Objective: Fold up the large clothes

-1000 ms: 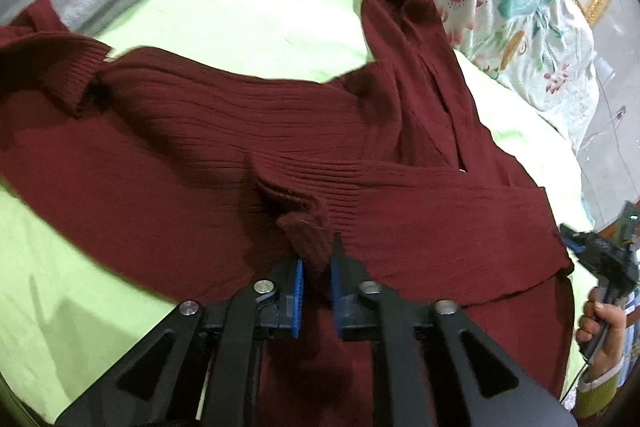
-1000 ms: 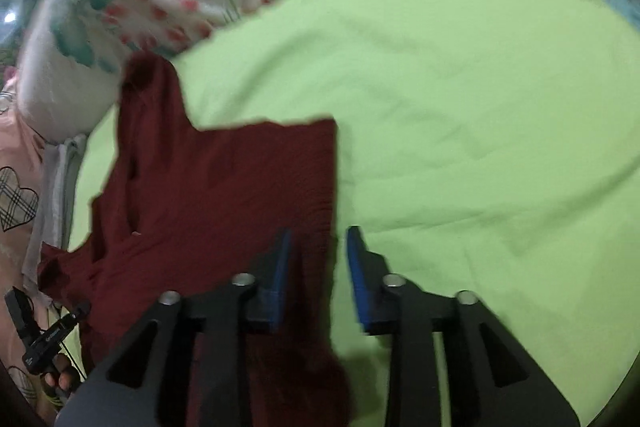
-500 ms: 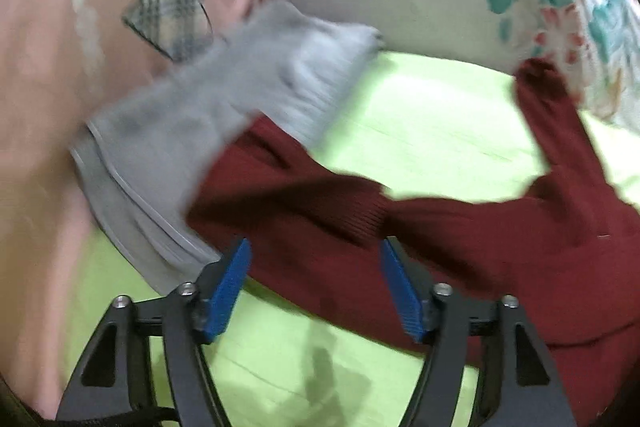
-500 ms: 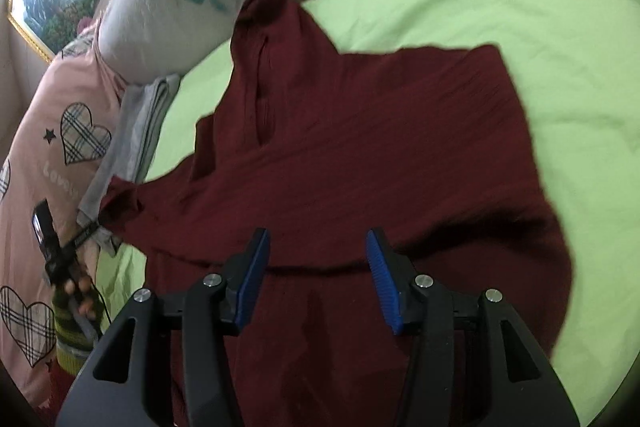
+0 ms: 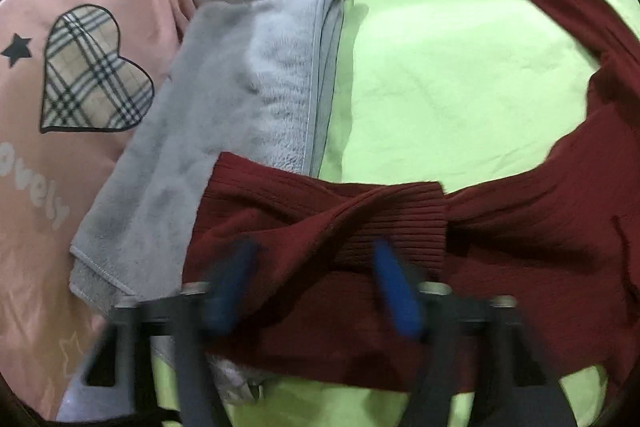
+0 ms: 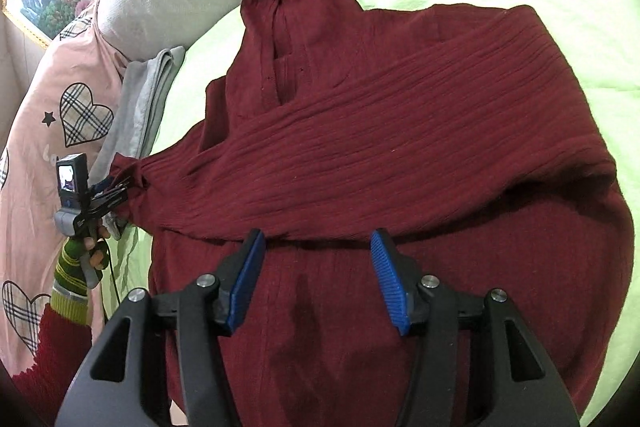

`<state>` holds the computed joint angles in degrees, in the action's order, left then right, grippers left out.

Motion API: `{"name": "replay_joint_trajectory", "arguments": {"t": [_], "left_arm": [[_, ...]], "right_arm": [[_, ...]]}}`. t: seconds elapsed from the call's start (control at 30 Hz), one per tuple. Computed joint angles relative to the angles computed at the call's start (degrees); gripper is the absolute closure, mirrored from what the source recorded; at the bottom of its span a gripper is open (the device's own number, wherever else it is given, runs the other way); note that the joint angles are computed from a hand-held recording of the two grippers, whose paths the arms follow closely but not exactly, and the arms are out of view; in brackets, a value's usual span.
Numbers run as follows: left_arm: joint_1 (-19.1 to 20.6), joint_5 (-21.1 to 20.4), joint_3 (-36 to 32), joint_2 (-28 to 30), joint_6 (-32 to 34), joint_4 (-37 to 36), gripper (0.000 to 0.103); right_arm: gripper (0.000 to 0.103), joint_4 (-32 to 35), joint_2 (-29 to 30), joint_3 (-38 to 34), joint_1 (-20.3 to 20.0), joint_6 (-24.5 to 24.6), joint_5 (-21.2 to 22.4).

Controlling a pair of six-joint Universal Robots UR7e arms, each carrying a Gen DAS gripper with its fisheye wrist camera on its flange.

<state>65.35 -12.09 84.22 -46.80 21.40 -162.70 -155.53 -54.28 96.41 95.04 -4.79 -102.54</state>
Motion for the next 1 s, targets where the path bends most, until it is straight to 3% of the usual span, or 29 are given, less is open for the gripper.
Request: {"name": "replay_joint_trajectory", "arguments": {"t": [0.03, 0.1, 0.37, 0.53, 0.77, 0.9, 1.0], "left_arm": [[0.3, -0.1, -0.2, -0.6, -4.0, 4.2, 0.099], [0.4, -2.7, 0.7, -2.5, -8.5, 5.3, 0.100], [-3.5, -14.5, 9.8, -10.4, -18.1, -3.4, 0.101], [-6.2, -25.4, 12.2, -11.7, -27.7, -7.1, 0.101], [-10.4, -34.6, 9.2, -3.3, -32.3, -12.9, 0.101], [-12.0, -40.7, 4.4, 4.5, -32.4, -11.8, 0.101], [-12.6, -42.1, 0.6, 10.0, -31.9, -9.4, 0.101]], "right_arm": [[0.047, -0.2, -0.1, 0.1, 0.0, 0.1, 0.0], [0.047, -0.7, -0.3, 0.6, 0.0, 0.3, 0.1], [0.047, -2.6, -1.0, 2.0, 0.0, 0.1, 1.8], [0.047, -3.5, -1.7, 3.0, -0.3, 0.1, 3.3], [0.047, -7.7, -4.6, 5.9, -1.2, 0.9, 3.8], [0.047, -11.1, -6.7, 7.7, -2.4, 2.3, 3.4], [0.047, -14.1, -8.1, 8.8, -3.3, 4.0, 2.3]]}}
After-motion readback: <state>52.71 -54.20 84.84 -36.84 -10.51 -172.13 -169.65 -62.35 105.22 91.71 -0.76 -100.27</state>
